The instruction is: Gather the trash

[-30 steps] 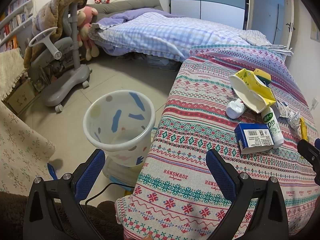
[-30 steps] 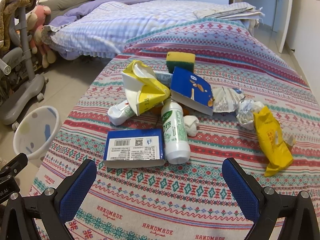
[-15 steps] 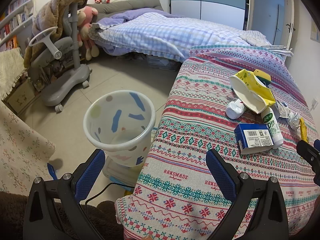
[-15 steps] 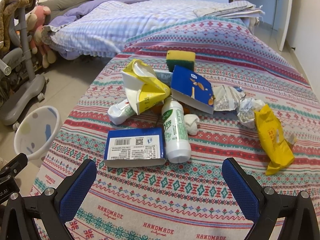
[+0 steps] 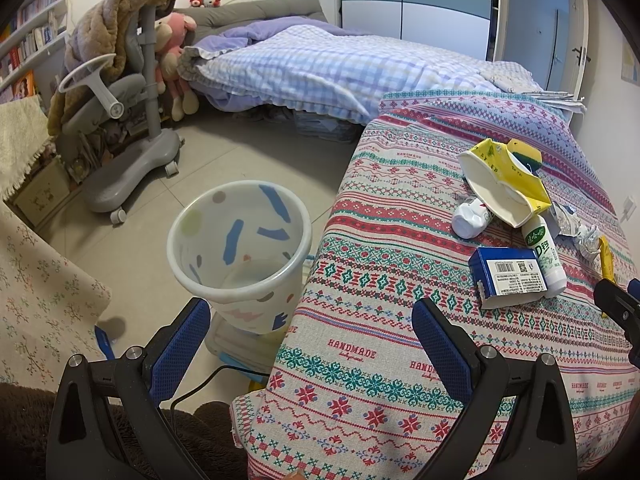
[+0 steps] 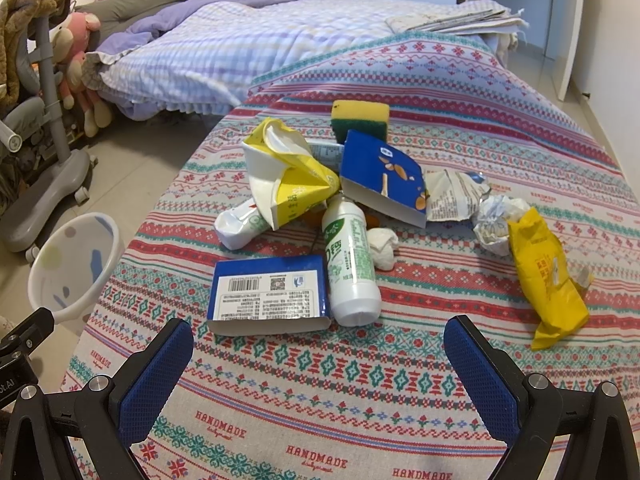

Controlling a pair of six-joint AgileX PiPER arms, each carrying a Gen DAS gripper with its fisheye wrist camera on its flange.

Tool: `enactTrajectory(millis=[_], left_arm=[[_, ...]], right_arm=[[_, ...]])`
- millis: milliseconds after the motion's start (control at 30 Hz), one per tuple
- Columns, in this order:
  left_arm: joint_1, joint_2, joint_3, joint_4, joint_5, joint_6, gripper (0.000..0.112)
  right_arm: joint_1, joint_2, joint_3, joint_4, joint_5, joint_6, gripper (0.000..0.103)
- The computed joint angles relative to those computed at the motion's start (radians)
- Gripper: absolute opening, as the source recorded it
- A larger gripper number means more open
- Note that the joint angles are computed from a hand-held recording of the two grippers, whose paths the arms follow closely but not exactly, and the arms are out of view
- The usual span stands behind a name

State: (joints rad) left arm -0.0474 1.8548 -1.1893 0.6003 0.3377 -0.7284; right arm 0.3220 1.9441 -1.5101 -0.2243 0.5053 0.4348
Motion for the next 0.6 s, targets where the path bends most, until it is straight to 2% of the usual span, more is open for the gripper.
enactTrajectory(millis=[600], left_arm=[[0.0, -0.005, 0.0, -0.008, 0.002, 0.013, 0.102]], right_arm=[[-0.005, 0.0, -0.002, 0.015, 0.0, -0.016, 0.103]])
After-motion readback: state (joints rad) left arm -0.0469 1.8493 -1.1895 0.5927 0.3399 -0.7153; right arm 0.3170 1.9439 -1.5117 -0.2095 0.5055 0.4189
